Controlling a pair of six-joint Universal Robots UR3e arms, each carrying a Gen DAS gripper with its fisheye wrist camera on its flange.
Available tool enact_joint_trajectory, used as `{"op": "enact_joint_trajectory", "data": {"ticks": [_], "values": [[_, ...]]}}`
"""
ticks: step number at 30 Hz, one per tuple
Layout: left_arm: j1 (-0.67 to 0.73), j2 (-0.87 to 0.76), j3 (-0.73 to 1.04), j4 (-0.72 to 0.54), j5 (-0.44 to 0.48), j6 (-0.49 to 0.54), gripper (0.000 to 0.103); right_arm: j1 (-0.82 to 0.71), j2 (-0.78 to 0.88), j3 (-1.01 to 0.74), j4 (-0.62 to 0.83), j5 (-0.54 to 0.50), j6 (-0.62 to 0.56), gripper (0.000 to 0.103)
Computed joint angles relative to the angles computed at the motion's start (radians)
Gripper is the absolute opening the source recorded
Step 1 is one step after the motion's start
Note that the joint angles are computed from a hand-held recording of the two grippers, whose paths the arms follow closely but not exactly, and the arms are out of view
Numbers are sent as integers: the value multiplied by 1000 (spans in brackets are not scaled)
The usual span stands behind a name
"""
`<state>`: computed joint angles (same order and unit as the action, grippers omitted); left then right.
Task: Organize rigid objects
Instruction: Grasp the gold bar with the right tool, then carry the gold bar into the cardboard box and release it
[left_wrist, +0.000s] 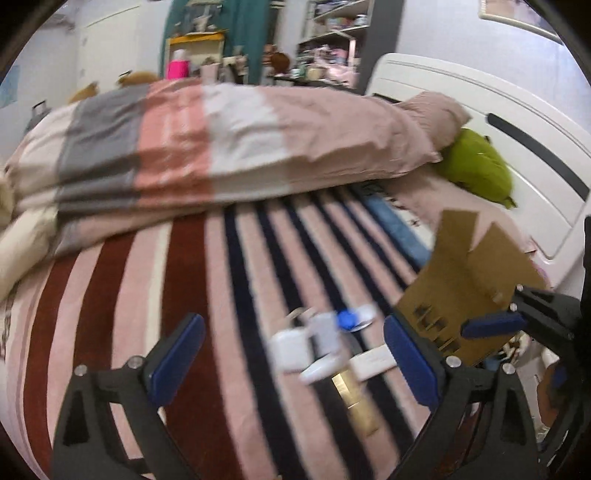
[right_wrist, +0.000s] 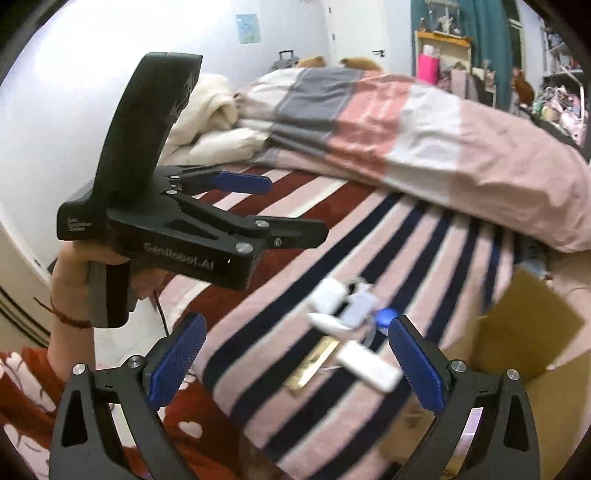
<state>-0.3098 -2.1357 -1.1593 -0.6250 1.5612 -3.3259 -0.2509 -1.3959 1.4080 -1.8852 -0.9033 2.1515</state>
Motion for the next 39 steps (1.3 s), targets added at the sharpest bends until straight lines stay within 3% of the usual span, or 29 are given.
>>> {"op": "enact_joint_trajectory", "data": {"ticks": [6,12,13,16,19,22,24,27,33,39], "values": [[43,71,-318,224,-34,-38,97,86,90,211,-276,-121,132,77],[62,87,-463,363,-70,-63,97,150,247,306,-627,-314,317,42],[60,88,-471,373,-68,-65,97,157,272,294,-645,-336,333,31],[55,94,-482,384,-57,-54,97,157,292,290,-680,-351,338,14],[45,86,-481,398,-34,-33,97,120,263,267,-550,-286,243,13],[31,70,-466,394,-22,-10,97,121,259,257,-506,-302,214,14],[38,63,-444,344,-63,-4,97,133,277,235,-508,-317,217,14],[66,56,-424,298,-195,-18,97,146,274,235,-530,-323,207,13],[71,41,-317,261,-351,-15,94,84,151,212,-389,-154,133,13],[33,-70,26,91,-446,3,73,-28,34,112,-189,39,29,13]]}}
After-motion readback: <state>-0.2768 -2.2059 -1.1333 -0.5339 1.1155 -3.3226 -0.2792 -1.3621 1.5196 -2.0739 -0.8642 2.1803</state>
